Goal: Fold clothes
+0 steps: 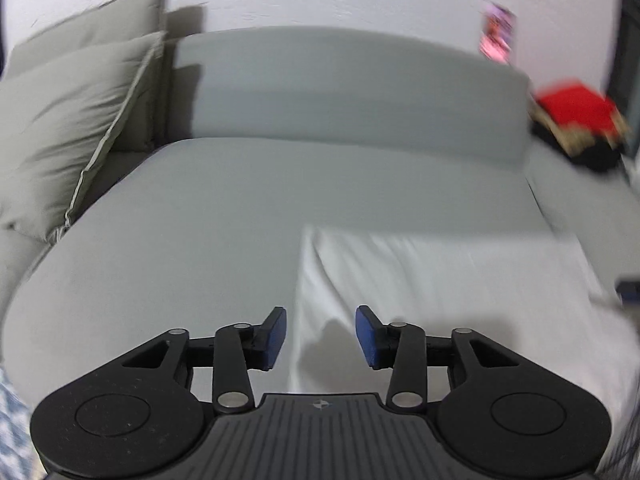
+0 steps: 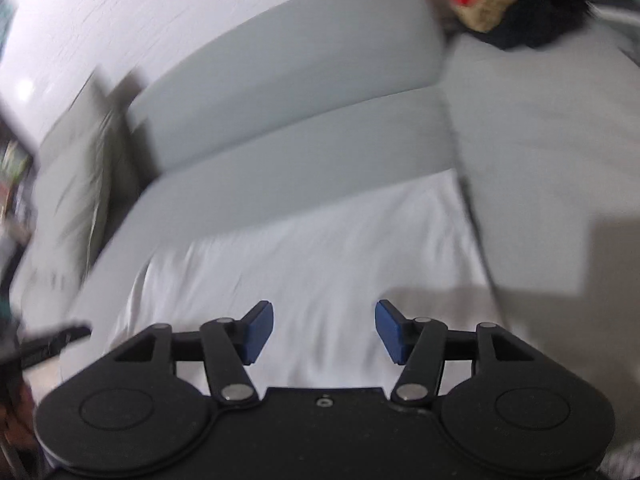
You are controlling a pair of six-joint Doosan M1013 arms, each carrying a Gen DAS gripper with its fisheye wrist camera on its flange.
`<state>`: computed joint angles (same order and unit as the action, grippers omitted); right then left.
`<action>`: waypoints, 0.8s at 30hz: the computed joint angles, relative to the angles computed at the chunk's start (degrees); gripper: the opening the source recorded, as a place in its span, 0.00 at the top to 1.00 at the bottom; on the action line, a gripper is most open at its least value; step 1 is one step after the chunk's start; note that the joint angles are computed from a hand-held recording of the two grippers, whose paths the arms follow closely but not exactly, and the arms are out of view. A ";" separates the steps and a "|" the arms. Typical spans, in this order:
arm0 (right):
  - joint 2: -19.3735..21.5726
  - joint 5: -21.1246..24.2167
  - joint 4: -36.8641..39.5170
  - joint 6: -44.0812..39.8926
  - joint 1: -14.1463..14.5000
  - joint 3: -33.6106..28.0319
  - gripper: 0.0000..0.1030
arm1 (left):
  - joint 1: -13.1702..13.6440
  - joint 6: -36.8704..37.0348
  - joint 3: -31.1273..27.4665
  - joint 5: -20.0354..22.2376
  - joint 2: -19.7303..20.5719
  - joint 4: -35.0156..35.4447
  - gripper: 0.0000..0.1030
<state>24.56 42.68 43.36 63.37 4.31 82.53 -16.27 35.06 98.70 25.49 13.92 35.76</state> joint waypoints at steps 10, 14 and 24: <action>7.63 -2.22 -0.34 13.92 -2.88 -8.42 0.48 | 8.03 23.19 -8.59 -3.49 8.19 -41.49 0.73; 8.60 -3.16 -0.08 17.56 -3.23 -8.43 0.53 | 8.29 26.21 -11.38 -1.20 10.25 -43.98 0.73; 11.51 -1.19 0.40 22.77 -3.55 -11.67 0.53 | 8.46 27.80 -14.14 -0.15 12.58 -47.48 0.72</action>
<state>36.08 41.49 43.76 86.14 0.76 70.86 -7.81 62.86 84.56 25.34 26.50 -11.72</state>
